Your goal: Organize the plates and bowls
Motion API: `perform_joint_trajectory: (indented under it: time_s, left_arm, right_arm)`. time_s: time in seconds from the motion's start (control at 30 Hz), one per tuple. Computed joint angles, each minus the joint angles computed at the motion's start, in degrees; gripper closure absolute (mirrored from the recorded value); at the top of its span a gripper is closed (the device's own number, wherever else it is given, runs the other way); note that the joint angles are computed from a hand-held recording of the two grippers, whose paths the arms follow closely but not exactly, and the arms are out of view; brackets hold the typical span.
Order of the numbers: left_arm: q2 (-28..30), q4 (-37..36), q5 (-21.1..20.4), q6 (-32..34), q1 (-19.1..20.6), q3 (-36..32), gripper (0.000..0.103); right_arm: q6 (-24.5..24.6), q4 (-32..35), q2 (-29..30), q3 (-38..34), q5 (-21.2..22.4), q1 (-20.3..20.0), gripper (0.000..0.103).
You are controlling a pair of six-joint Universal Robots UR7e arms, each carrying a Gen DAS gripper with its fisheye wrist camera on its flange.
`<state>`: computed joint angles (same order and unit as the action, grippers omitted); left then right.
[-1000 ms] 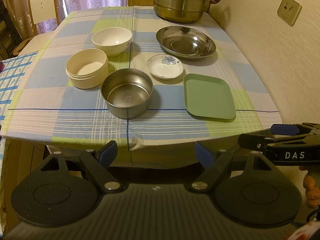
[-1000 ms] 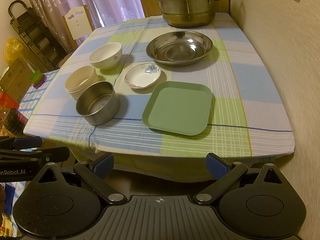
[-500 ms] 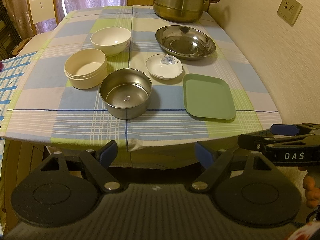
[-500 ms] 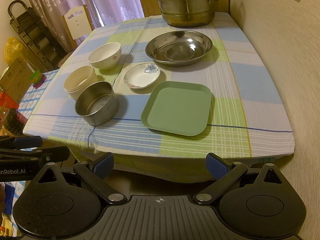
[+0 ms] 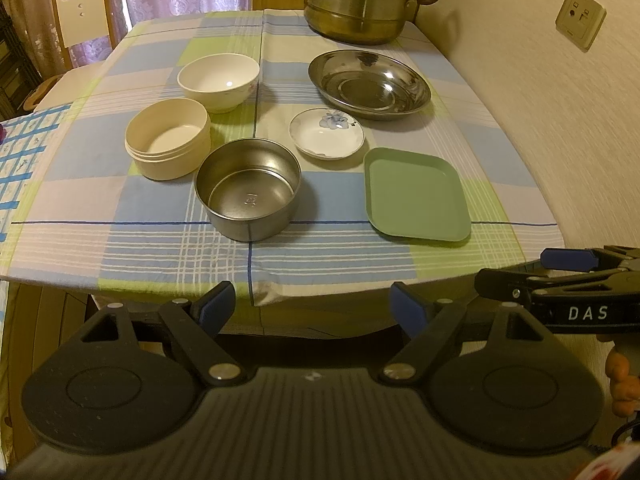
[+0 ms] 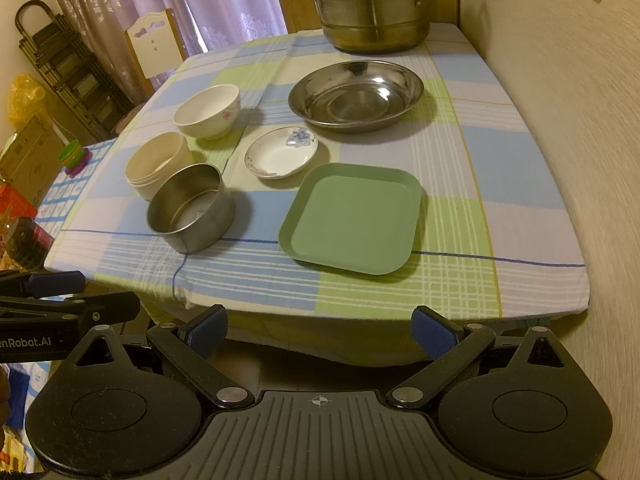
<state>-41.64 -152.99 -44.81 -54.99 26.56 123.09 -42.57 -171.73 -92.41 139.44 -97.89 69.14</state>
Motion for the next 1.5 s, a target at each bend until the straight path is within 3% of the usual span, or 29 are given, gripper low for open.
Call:
perform_joint_trajectory:
  time_s: [0.4,0.6,0.83,0.9,1.23,1.37,1.5]
  left_arm:
    - [0.32,-1.39,-1.06,2.94,1.36,-0.91,0.021]
    - [2.45,-5.05,-0.53,8.01,2.86,-2.66,0.026]
    - [6.74,-11.95,-1.36,17.15,6.05,-6.63,0.029]
    - [8.24,-13.78,-2.11,19.9,7.15,-8.25,0.032]
    - [14.94,-18.3,-5.08,29.22,12.14,-16.09,0.052]
    - [17.5,-19.45,-5.45,31.16,13.73,-18.75,0.067]
    - [19.54,-18.73,-5.13,31.83,15.17,-21.32,0.072]
  right_arm:
    - [-0.48,0.86,1.07,-1.5,1.25,-1.22,0.005]
    - [1.56,-0.19,2.4,-2.88,3.21,-2.49,0.005]
    - [1.27,-5.61,5.64,-4.38,1.22,-2.99,0.005]
    - [1.7,-5.85,6.47,-5.02,1.73,-3.52,0.016]
    - [3.15,-5.22,11.26,-9.63,2.97,-5.36,0.035]
    - [3.6,-5.26,13.25,-11.33,4.13,-6.01,0.043]
    - [3.84,-5.18,15.46,-13.02,4.08,-6.22,0.054]
